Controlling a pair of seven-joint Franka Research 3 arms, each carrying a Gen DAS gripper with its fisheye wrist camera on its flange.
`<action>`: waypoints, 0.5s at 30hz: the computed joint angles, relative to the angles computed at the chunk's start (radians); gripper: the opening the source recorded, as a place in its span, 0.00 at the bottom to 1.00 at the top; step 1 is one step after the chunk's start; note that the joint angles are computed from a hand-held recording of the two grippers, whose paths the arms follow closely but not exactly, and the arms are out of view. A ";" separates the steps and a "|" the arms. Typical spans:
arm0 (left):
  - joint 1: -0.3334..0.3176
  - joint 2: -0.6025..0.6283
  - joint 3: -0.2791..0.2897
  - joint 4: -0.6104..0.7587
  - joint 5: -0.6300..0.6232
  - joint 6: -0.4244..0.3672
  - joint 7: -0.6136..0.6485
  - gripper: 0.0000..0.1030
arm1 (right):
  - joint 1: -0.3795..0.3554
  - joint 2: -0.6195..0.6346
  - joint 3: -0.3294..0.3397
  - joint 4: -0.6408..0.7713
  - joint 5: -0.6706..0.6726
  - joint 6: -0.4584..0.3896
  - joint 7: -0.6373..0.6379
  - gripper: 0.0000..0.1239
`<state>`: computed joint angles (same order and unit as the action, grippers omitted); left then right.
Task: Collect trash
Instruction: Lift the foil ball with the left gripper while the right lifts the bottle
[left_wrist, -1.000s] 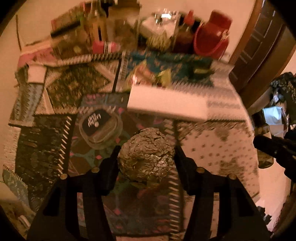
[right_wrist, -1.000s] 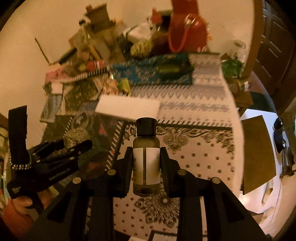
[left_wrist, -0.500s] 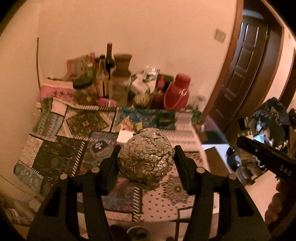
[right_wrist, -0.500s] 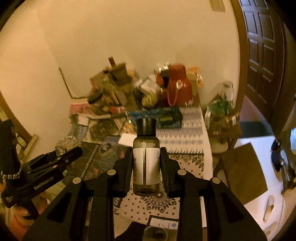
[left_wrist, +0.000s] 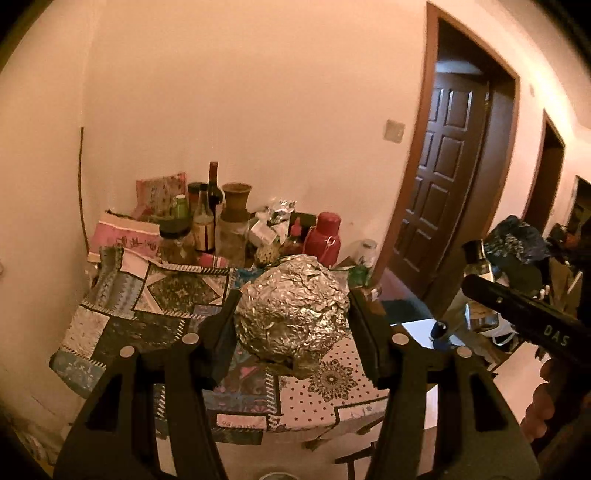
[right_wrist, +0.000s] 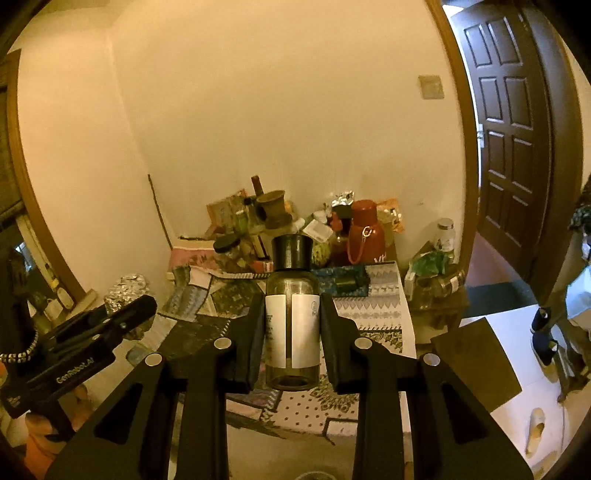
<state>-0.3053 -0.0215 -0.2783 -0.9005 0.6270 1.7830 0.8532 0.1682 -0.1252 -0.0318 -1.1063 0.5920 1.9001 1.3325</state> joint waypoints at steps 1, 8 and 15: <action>0.004 -0.043 0.008 -0.051 -0.021 0.023 0.004 0.54 | 0.001 -0.026 0.006 -0.028 -0.010 0.013 0.008 0.21; 0.058 -0.325 0.021 -0.351 -0.171 0.097 0.061 0.54 | 0.029 -0.256 0.049 -0.264 -0.119 0.075 0.105 0.21; 0.084 -0.551 0.022 -0.547 -0.290 0.089 0.101 0.54 | 0.049 -0.457 0.088 -0.435 -0.186 0.067 0.207 0.21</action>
<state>-0.2208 -0.5722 -0.2560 -1.4471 0.3366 1.8715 0.9538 0.2169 -0.5820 0.0564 -1.5408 0.4060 1.9667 1.5396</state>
